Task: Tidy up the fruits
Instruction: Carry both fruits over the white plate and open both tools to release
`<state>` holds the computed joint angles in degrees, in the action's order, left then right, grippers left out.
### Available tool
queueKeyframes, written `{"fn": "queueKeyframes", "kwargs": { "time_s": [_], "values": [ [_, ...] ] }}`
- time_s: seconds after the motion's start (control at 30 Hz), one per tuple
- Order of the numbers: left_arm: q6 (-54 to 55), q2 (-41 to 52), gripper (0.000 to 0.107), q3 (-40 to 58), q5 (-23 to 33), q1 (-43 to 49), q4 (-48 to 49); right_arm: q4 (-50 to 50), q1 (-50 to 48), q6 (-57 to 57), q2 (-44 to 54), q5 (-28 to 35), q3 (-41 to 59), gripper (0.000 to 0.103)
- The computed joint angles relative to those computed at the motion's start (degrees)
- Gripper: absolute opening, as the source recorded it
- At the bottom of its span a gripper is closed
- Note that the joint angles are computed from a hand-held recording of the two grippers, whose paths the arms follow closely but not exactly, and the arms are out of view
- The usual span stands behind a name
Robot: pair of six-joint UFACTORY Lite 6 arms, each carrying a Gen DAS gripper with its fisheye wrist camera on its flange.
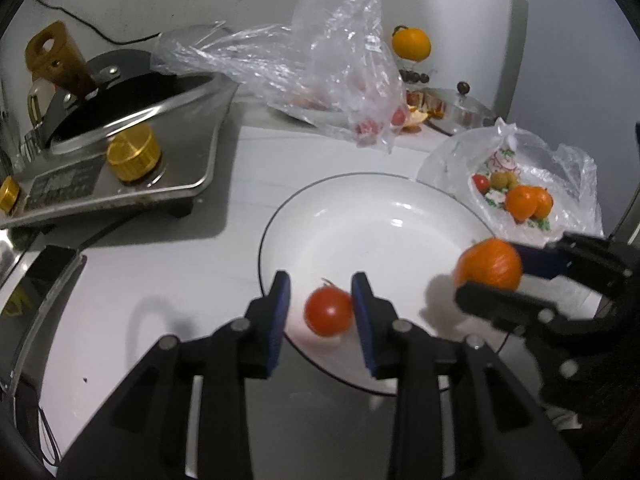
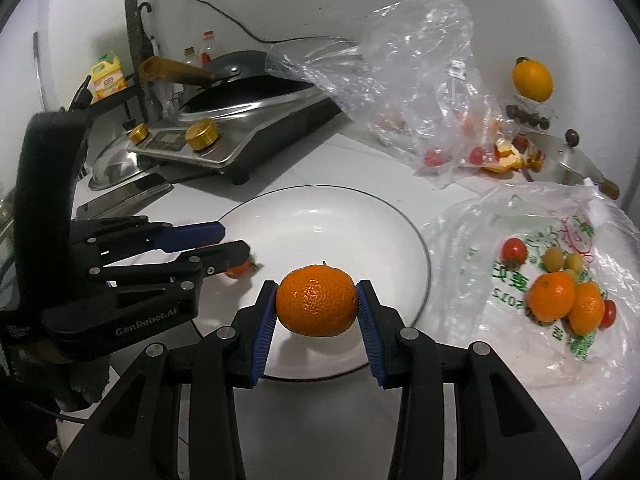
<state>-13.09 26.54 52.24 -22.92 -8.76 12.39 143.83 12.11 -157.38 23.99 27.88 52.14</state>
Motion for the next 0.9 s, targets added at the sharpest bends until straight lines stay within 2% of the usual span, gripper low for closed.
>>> {"fn": "queueKeyframes", "kwargs": {
  "time_s": [0.4, 0.6, 0.67, 0.73, 0.9],
  "values": [
    [1.4, -6.7, 0.033, -7.9, -2.8, 3.5, -2.5, -3.5, 5.2, 5.1, 5.2, -0.9, 4.9, 0.042],
    [1.2, -8.2, 0.037, -10.5, -4.0, 4.5, -2.1, -5.4, 5.8, 7.6, 6.3, -2.1, 6.5, 0.042],
    [1.1, -8.8, 0.041, -11.4, -4.4, 4.6, -2.1, -5.6, 6.1, 7.8, 6.5, -2.7, 6.9, 0.042],
    [1.1, -9.3, 0.046, -12.2, -4.8, 4.9, -2.3, -4.5, 6.7, 7.1, 6.6, -3.1, 6.9, 0.043],
    [1.4, -10.7, 0.048, -13.6, -5.3, 4.8, -3.7, -3.4, 6.6, 5.5, 5.2, -2.1, 5.1, 0.05]
  ]
}}
